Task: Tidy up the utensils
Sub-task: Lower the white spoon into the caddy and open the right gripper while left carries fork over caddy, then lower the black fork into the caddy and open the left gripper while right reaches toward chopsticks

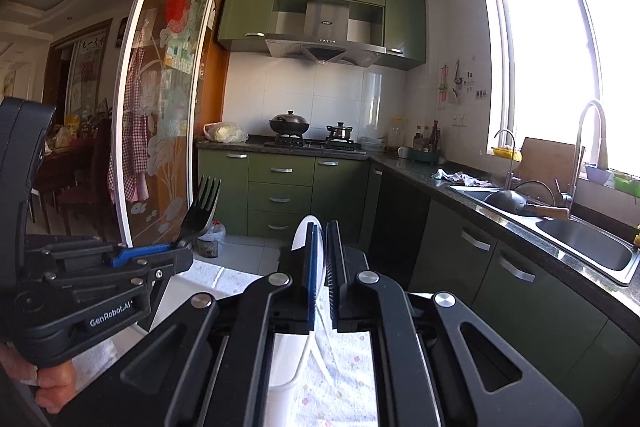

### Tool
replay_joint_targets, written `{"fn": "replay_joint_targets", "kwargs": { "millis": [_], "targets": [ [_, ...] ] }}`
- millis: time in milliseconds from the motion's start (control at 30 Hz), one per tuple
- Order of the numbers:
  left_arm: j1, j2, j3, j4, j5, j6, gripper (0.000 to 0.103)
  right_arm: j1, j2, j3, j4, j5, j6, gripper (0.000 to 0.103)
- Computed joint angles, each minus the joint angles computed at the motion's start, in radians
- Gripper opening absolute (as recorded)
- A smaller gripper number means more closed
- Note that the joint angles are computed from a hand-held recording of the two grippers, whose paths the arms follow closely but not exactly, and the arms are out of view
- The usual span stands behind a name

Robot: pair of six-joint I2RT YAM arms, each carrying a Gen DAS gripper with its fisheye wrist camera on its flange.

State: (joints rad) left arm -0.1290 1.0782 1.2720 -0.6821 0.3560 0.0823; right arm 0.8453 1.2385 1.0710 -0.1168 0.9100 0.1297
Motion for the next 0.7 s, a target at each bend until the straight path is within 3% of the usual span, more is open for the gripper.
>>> {"fn": "replay_joint_targets", "kwargs": {
  "millis": [267,333,433,567,700],
  "targets": [
    [-0.007,-0.005,0.009,-0.015,-0.013,0.015,0.009,0.039,-0.018,-0.037,-0.012,0.001,0.000,0.013],
    [-0.006,-0.005,0.015,-0.023,-0.010,0.017,0.009,0.051,-0.032,-0.049,-0.013,0.006,0.010,0.025],
    [-0.010,0.001,0.024,-0.033,-0.016,0.034,0.009,0.091,-0.077,-0.068,-0.035,0.015,0.039,0.027],
    [-0.006,0.002,0.026,-0.035,-0.013,0.053,0.009,0.200,-0.105,-0.062,-0.191,0.018,0.136,0.027],
    [-0.008,-0.002,0.022,-0.030,-0.019,0.061,0.009,0.264,-0.056,-0.010,-0.424,-0.123,0.298,0.028]
  ]
}}
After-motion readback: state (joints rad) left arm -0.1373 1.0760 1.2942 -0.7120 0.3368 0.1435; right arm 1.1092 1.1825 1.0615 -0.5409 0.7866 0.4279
